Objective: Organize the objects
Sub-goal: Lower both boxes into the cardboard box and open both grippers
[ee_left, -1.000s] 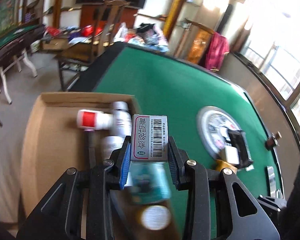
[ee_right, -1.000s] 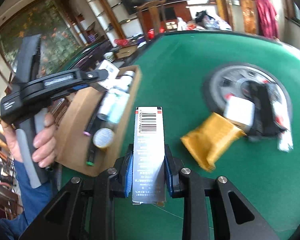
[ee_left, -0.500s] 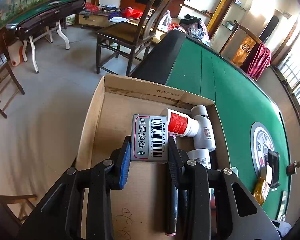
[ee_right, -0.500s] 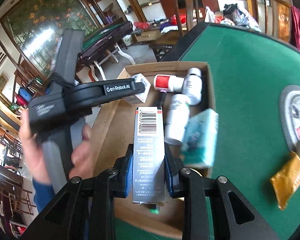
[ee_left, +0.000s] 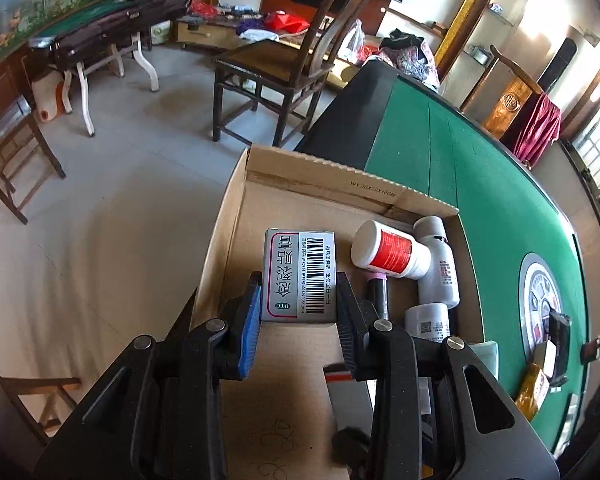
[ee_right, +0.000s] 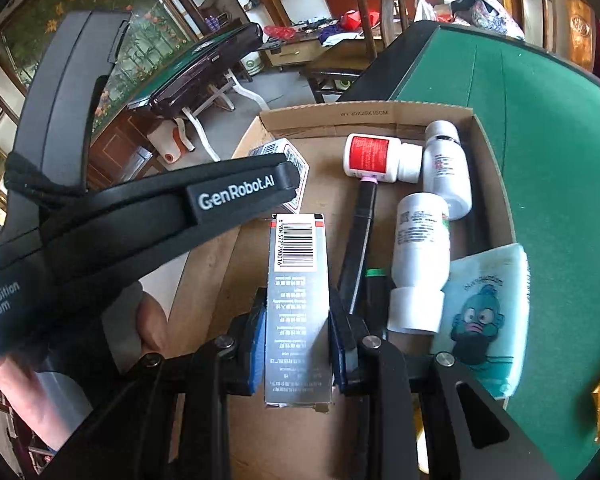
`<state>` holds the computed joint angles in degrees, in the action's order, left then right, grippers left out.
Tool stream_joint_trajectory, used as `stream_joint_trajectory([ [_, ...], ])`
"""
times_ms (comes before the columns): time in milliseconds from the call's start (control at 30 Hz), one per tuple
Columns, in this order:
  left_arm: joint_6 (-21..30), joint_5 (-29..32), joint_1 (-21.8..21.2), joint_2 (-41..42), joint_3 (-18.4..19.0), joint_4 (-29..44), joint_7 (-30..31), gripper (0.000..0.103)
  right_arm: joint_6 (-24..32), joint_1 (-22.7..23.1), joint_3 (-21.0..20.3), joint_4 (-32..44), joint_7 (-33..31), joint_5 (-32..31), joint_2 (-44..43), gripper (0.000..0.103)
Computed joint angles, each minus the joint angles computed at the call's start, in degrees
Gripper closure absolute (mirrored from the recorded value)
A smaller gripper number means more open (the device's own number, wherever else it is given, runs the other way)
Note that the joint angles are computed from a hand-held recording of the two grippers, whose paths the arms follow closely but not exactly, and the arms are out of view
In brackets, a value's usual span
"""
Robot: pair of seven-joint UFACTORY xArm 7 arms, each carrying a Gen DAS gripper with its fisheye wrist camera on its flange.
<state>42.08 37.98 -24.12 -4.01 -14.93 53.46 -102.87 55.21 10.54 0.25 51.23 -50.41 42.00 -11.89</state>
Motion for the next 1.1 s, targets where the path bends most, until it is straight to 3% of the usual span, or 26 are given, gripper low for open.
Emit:
stream_joint_trajectory([
  [333,-0.2,-1.5,0.0,0.3,0.3,-0.1,0.2,0.069,5.5,-1.5,-0.1,3.7,2.8,3.1,4.7,0.076],
  [767,-1.0,-0.3,0.0,0.0,0.1,-0.3,-0.3,0.068,7.3,-2.9,0.1,3.6,1.5,5.7,4.1,0.076],
  [1100,-6.4,8.8,1.7,-3.8,-1.5,-3.1,-7.6,0.068,12.6,-4.0,-1.4,3.5,-1.5,7.6,2.5,0.076],
])
